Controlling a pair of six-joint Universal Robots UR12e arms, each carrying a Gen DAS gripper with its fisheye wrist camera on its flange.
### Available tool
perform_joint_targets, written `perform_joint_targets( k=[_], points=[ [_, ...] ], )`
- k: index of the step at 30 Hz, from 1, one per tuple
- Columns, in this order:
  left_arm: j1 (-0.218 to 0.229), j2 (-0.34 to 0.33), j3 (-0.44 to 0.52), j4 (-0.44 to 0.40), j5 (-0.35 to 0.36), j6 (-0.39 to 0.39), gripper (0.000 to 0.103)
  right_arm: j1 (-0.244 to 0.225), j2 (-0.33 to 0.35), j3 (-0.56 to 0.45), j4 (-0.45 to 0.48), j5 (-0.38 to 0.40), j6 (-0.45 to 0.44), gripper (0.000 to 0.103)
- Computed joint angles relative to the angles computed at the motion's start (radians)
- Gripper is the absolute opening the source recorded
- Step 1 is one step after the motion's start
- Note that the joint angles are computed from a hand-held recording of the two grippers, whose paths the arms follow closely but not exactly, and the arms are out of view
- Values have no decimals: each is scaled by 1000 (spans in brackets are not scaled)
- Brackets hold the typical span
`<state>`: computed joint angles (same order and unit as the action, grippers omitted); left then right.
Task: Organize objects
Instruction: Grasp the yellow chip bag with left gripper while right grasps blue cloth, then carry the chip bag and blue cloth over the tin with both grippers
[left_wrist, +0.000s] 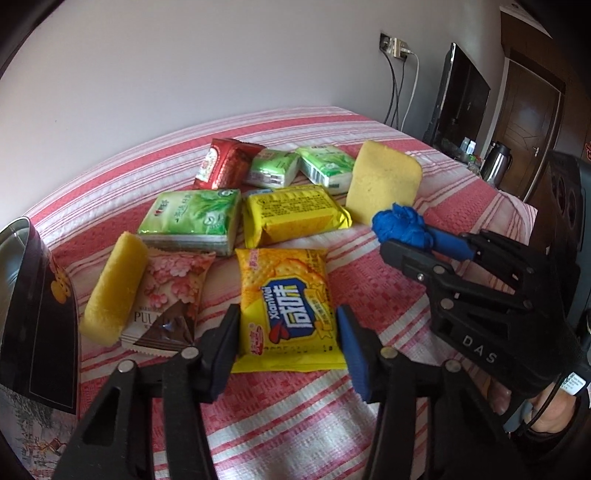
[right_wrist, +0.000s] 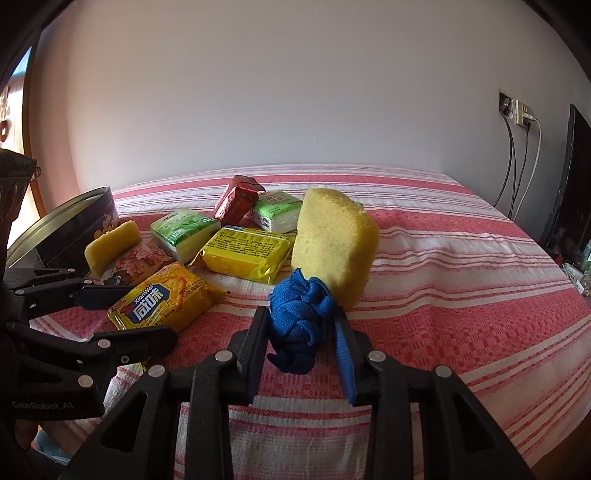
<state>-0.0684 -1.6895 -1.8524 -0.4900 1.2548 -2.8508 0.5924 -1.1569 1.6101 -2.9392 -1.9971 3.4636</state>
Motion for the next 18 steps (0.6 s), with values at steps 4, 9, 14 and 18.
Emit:
perform_joint_targets(
  k=[4, 9, 14, 18],
  points=[
    [0, 5, -13, 37, 0, -2, 49, 3, 2, 8, -43, -12, -23, 36],
    [-4, 10, -34, 112, 19, -6, 48, 13, 9, 10, -88, -44, -68, 35],
    [-7, 13, -56, 205, 36, -14, 48, 13, 10, 13, -106, -41, -76, 35],
    [-5, 14, -74, 280, 37, -23, 48, 14, 10, 19, -134, -39, -89, 35]
  ],
)
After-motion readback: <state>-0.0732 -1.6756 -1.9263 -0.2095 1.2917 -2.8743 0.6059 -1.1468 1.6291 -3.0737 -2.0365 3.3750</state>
